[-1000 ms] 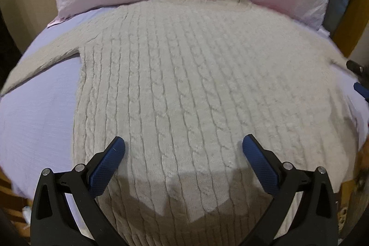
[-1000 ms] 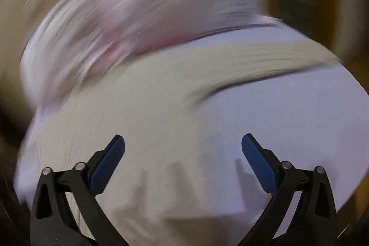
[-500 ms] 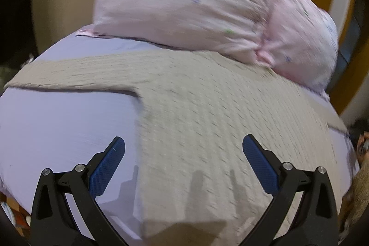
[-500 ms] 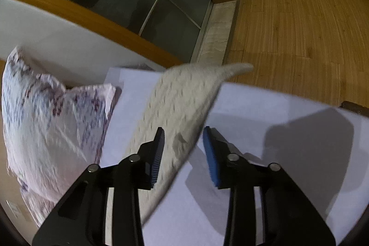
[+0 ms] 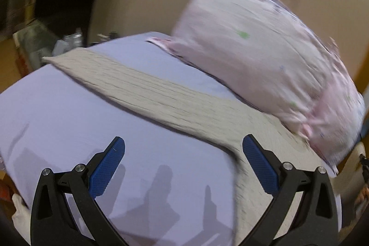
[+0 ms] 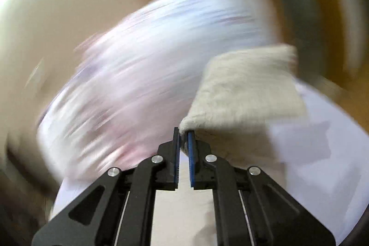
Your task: Fold small clothes
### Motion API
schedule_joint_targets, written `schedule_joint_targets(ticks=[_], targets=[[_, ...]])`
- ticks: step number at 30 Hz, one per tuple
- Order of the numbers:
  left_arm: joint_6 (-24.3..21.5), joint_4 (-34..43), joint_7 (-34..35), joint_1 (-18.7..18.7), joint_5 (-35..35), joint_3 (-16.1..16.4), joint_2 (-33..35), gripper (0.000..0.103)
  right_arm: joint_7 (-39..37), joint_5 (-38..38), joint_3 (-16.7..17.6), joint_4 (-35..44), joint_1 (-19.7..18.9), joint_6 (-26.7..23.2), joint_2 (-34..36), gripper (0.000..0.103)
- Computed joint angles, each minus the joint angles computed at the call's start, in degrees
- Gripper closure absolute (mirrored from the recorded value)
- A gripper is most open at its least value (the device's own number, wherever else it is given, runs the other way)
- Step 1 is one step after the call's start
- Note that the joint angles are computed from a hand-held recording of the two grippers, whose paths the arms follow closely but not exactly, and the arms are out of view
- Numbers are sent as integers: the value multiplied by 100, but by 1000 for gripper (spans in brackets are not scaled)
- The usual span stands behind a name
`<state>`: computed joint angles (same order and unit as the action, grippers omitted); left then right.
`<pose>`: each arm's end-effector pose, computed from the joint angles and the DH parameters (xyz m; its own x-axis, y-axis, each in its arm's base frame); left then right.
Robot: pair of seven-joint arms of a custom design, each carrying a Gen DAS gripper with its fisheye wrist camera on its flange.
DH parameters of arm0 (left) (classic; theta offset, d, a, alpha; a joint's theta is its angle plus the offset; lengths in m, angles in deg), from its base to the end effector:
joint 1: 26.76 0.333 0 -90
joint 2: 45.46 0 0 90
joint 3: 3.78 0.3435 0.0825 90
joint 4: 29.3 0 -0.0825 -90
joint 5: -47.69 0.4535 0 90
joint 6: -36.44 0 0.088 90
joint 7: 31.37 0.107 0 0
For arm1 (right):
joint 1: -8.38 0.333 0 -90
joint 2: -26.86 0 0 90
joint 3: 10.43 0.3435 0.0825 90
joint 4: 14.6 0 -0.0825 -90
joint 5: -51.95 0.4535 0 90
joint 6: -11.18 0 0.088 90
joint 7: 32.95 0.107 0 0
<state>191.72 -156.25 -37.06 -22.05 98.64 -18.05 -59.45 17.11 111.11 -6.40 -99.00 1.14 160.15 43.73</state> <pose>0.5666 -0.1320 0.5472 0.5247 -0.7570 0.3894 -0.3472 -0.6080 -0.7140 0.7730 -0.0688 0.6136 0.2003 -0.8697 -0.4511 -0.5448 0.2838 -0.7891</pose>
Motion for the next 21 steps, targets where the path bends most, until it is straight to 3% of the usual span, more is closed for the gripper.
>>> schedule_joint_targets(ticks=[2, 3, 5, 7, 9, 10, 15, 19, 21], targets=[[-32, -50, -69, 35, -202, 90, -46, 1, -451, -255, 224, -164, 251, -657, -116, 88], [23, -74, -137, 74, -241, 115, -57, 1, -469, -578, 258, -183, 425, -1127, -104, 78], [160, -155, -338, 205, -303, 181, -107, 6, -416, -1082, 254, -287, 715, -1696, -133, 70], [316, -277, -369, 313, -421, 254, -180, 15, -574, -1044, 237, -572, 842, -1642, -312, 66], [616, -389, -519, 496, -479, 295, -200, 21, -731, -724, 162, -853, 860, -1328, -531, 41], [726, -434, -608, 592, -580, 327, -190, 21, -699, -669, 115, -841, 897, -1192, -522, 37], [1140, -653, -889, 970, -1109, 397, -142, 30, -351, -708, -170, -1084, 851, -698, -662, 34], [1757, -792, -1919, 1754, -769, 26, -116, 41, 121, -907, -271, -1004, 723, -679, -497, 34], [1821, -768, -1929, 1825, -899, 22, -61, 47, 175, -859, -232, -878, 648, -679, -336, 33]])
